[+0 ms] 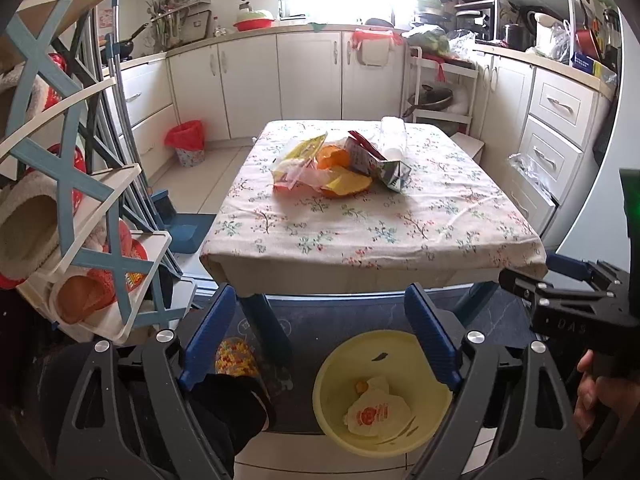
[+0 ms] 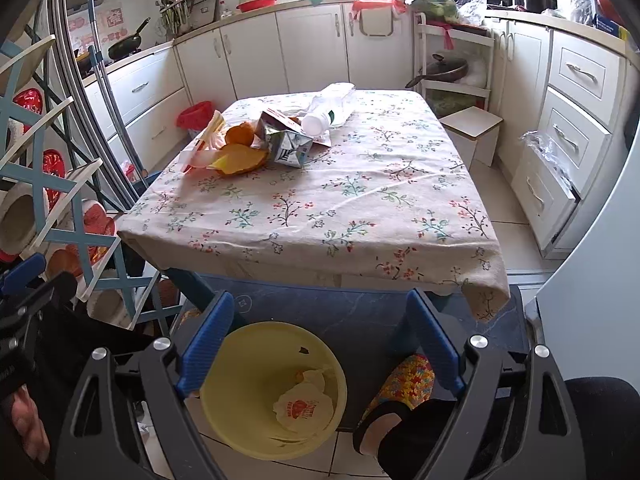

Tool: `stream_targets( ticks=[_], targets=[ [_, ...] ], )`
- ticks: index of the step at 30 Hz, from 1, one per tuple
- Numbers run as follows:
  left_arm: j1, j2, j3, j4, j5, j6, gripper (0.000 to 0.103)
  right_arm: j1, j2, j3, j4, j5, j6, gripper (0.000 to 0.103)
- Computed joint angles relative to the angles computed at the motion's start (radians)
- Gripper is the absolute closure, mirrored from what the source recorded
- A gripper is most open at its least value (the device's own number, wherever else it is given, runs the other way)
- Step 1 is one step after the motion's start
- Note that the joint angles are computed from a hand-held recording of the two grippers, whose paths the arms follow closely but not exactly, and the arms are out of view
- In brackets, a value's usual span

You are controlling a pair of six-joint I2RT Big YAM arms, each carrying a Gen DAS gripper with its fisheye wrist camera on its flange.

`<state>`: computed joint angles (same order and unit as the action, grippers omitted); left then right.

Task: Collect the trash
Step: 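Open both tools to drop the bag and peel into the basin, then grasp the yellow snack wrapper with the left tool while the right tool grasps the red packet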

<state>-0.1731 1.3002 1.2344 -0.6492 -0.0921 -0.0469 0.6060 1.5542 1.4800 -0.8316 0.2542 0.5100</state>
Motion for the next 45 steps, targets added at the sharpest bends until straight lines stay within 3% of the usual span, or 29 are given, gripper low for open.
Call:
stream_targets(
  ticks=[24,30,36,40,45],
  targets=[
    [0.041,0.244,0.244,-0.027,0.018,-0.017,0.020,-0.047,0.128,0.146,0.003,-0.106,-0.037,0.019],
    [0.047,0.326,0.338,-0.045,0.007,0.008,0.020,-0.062,0.178,0.214,-0.008,-0.118,-0.052,0.019],
    [0.035,0.453,0.507,-0.079,-0.043,0.076,0.020,-0.082,0.253,0.347,-0.039,-0.114,-0.110,0.019],
    [0.029,0.568,0.667,-0.154,-0.074,0.121,0.020,-0.099,0.335,0.488,-0.089,-0.120,-0.189,0.016],
    [0.030,0.737,0.908,-0.307,-0.085,0.150,0.020,-0.114,0.498,0.755,-0.196,-0.113,-0.314,0.014]
  ],
)
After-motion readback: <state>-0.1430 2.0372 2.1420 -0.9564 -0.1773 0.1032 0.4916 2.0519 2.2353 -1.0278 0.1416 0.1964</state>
